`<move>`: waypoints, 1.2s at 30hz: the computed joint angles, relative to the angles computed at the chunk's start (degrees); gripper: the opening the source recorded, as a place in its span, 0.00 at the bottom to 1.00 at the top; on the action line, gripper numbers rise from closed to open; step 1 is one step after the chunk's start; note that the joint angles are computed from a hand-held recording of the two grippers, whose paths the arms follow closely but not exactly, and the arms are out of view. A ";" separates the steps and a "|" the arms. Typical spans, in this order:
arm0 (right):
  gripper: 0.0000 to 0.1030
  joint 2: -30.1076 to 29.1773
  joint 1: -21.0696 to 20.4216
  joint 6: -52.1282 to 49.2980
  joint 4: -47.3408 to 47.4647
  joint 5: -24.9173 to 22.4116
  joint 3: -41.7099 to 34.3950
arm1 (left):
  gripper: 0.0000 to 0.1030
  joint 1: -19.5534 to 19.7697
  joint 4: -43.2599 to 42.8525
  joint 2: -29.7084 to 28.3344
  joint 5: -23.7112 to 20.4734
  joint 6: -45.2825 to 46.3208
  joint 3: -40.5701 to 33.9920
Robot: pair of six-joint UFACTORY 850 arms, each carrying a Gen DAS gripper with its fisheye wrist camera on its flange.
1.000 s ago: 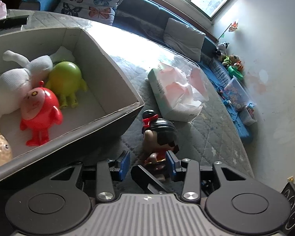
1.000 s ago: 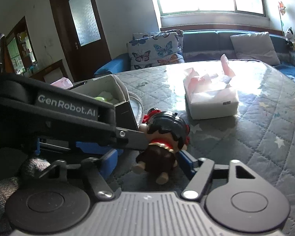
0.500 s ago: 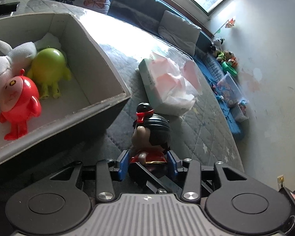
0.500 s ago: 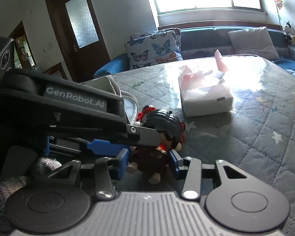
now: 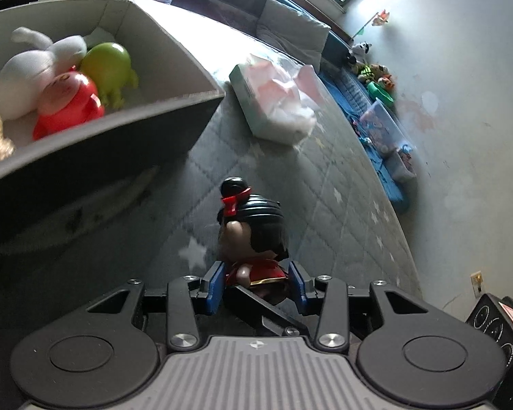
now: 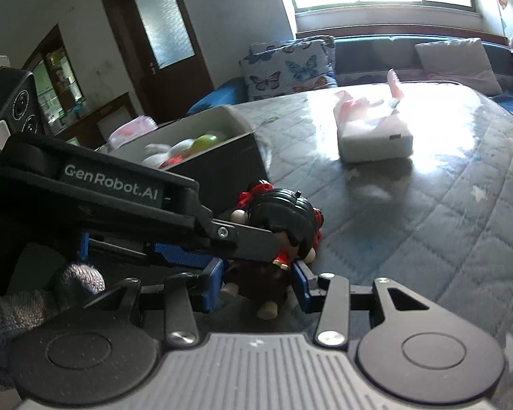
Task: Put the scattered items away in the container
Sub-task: 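Lower the left tool onto the black-haired doll and grasp it, then lift the black-haired doll with the left tool and carry it over the box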
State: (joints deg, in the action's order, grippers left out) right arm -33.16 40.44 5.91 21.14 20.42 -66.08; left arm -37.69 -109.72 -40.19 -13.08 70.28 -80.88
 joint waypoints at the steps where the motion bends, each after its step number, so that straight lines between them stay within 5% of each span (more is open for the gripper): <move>1: 0.42 0.36 0.29 0.00 -0.23 0.06 0.47 | 0.42 0.02 -2.47 0.53 -0.50 2.60 0.94; 9: 0.54 1.69 1.03 -5.84 5.55 0.64 1.02 | 0.42 0.93 -24.56 3.30 -2.78 21.92 5.63; 13: 0.62 0.71 0.83 -7.80 7.69 -0.17 -0.61 | 0.42 1.79 -29.20 3.20 -4.18 23.91 5.88; 24: 0.63 -2.02 -0.32 -5.50 8.35 -4.35 -4.61 | 0.42 3.31 -21.51 -0.85 -8.79 12.52 2.31; 36: 0.60 -2.65 -0.36 -8.48 12.91 -6.01 -5.53 | 0.48 3.42 -21.57 -2.26 -11.00 12.94 1.56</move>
